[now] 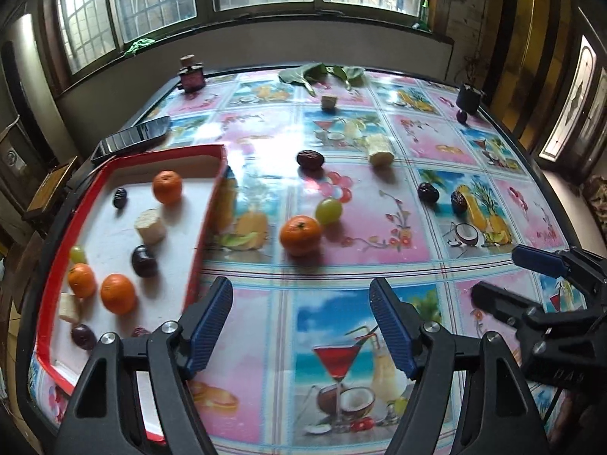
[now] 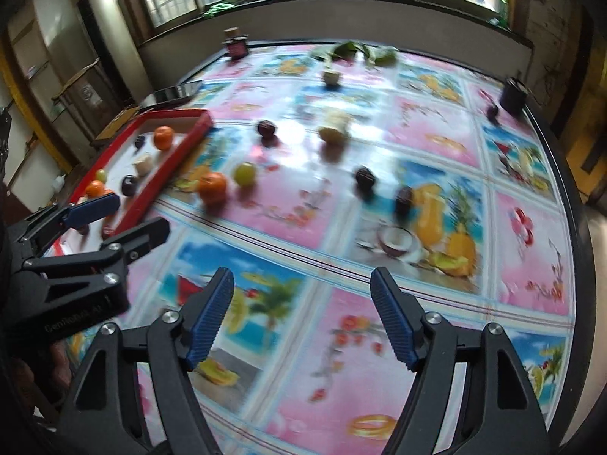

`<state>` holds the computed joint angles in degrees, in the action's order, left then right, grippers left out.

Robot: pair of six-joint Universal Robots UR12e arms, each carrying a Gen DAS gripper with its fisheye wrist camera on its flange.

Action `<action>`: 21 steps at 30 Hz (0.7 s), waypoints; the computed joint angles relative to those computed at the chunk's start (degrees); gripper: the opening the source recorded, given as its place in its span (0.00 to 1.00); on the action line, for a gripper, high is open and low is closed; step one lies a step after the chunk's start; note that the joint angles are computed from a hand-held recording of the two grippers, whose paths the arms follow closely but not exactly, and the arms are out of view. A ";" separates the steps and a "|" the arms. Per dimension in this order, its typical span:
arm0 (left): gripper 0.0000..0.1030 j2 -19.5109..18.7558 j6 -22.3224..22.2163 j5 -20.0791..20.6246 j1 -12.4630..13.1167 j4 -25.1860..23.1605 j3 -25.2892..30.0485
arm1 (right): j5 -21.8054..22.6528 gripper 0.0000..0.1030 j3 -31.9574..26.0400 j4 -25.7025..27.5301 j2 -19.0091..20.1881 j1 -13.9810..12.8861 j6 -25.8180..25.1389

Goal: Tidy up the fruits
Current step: 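Move both open grippers back over the fruits on the table, then close the right gripper on a date while the left grasps a green grape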

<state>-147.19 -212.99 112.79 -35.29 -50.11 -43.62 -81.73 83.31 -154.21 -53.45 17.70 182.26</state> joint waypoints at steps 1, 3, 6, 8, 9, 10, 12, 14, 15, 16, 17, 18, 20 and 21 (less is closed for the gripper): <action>0.72 -0.63 0.18 0.06 -0.02 -0.85 1.09 | -0.35 0.73 0.61 -0.15 -0.13 -0.69 0.86; 0.72 -1.84 0.64 -0.71 0.13 -2.74 3.29 | -0.82 0.73 1.36 -0.15 -0.24 -1.80 2.12; 0.72 -3.27 0.97 -1.50 0.37 -4.58 5.87 | -1.64 0.73 1.82 0.05 0.00 -3.45 4.02; 0.72 -4.07 1.30 -1.78 0.53 -5.58 7.37 | -1.60 0.73 1.52 0.50 0.37 -4.20 4.63; 0.72 -4.26 1.66 -2.33 0.66 -5.70 7.72 | -0.85 0.73 1.19 1.00 0.70 -4.67 5.13; 0.72 -4.49 1.83 -2.59 0.78 -6.00 8.17 | 0.01 0.73 0.72 1.56 1.12 -5.10 5.56; 0.72 -4.74 1.89 -2.86 0.98 -6.68 8.78 | 0.91 0.73 -0.37 1.78 2.01 -5.46 5.31; 0.72 -4.70 2.19 -3.70 1.23 -6.43 8.73 | 1.41 0.73 -1.98 2.16 2.99 -5.43 3.83; 0.72 -4.72 2.30 -3.79 1.33 -6.67 8.83 | 1.68 0.73 -2.41 2.15 3.31 -5.44 3.55; 0.72 -4.73 2.43 -3.70 1.43 -6.68 8.89 | 2.53 0.73 -3.28 2.29 3.87 -5.40 2.68; 0.72 -4.55 2.83 -4.06 1.55 -6.19 8.51 | 3.18 0.73 -4.37 2.67 4.51 -5.19 1.30; 0.72 -4.29 3.25 -4.67 1.71 -5.81 8.03 | 2.81 0.73 -5.14 2.96 4.93 -4.87 0.10; 0.72 -3.86 4.05 -5.32 1.93 -5.17 7.22 | 1.26 0.73 -7.17 3.17 6.23 -4.00 -2.86; 0.72 -3.81 4.48 -5.63 2.03 -5.11 7.13 | 0.66 0.73 -7.94 3.15 6.78 -3.75 -3.91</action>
<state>-151.01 -208.51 107.16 -33.26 -55.22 -36.50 -81.06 75.38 -151.06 -46.67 13.96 178.34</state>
